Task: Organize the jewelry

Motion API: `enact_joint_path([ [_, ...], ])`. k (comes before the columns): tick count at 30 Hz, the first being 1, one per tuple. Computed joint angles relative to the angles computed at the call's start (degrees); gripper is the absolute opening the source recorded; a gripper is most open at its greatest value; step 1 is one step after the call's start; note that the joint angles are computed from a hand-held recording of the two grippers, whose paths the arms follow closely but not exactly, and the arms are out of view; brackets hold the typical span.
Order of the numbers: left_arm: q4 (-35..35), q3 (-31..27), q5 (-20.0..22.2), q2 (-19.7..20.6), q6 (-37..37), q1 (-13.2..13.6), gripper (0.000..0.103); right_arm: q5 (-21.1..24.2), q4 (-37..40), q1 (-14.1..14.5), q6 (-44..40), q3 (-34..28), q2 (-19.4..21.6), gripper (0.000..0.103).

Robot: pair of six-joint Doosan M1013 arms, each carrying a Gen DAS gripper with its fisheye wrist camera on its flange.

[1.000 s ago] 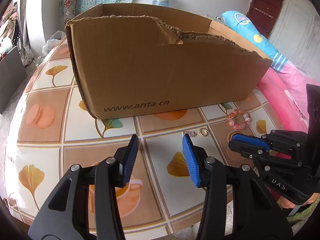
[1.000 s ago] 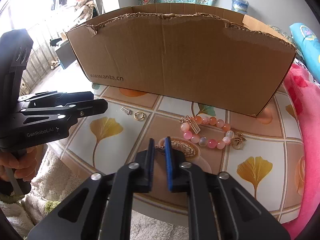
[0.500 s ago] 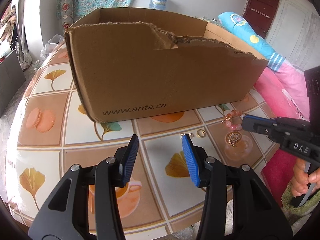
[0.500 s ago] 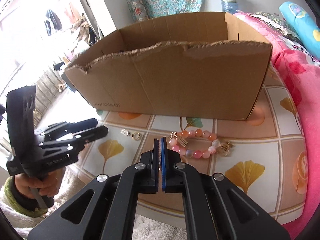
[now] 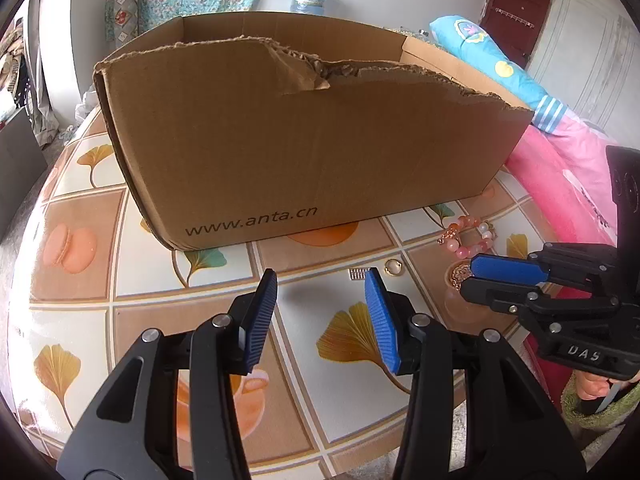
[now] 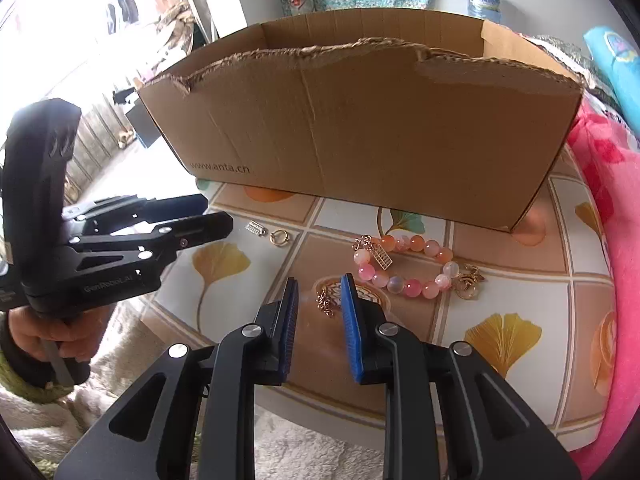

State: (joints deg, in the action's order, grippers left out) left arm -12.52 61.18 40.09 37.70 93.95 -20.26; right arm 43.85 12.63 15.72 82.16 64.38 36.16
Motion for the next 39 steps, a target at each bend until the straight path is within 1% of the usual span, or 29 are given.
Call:
enact_joint_path([
  [1,0.05,-0.08,0.08,0.04,0.0,0.01,0.043,0.55,-0.94,0.18,-0.06,-0.35,0.25,0.021],
  [3,0.31,-0.21,0.24,0.09,-0.15,-0.01,0.043,0.91,-3.96,0.8,0.63,-0.69,0.55,0.012],
  [4,0.54,-0.25,0.27,0.11,-0.27,-0.03,0.043,0.51,-5.81,1.14,0.72,-0.6,0.52,0.01],
  [5,0.62,-0.3,0.34,0.14,-0.3,-0.02,0.043,1.08,-5.25,1.11,0.2,-0.92,0.68,0.005],
  [9,0.59,-0.44,0.38,0.26,-0.34,-0.03,0.043,3.52,1.06,-0.36,0.29,-2.41,1.57,0.003],
  [11,0.42,-0.55,0.53,0.32,-0.21,-0.02,0.043,4.56,5.82,-1.45,-0.18,-2.81,1.98,0.001],
  [12,0.38,-0.58,0.55,0.33,-0.09,-0.03,0.043,4.82,9.46,-2.19,-0.85,-2.73,2.04,0.001],
  [14,0.56,-0.61,0.63,0.35,0.03,-0.05,0.043,4.31,13.35,-2.93,-2.19,-2.23,1.77,0.001],
  [18,0.64,-0.57,0.64,0.33,0.2,-0.08,0.043,2.68,18.0,-3.74,-4.23,-1.64,1.13,0.001],
  [22,0.72,-0.67,0.79,0.36,0.41,-0.2,0.043,1.17,20.77,-4.04,-6.2,-1.17,0.75,0.001],
  [28,1.84,-0.74,0.58,0.39,2.12,-0.73,0.043,0.07,22.79,-4.09,-7.78,-0.73,0.25,0.001],
  [32,3.22,-1.82,1.44,1.03,2.08,-1.11,0.043,0.2,23.52,-4.15,-8.78,-0.17,0.01,0.001],
  [39,3.49,-3.87,2.82,2.21,3.34,-1.58,0.043,0.6,23.56,-4.46,-8.65,-0.19,-0.02,0.001],
])
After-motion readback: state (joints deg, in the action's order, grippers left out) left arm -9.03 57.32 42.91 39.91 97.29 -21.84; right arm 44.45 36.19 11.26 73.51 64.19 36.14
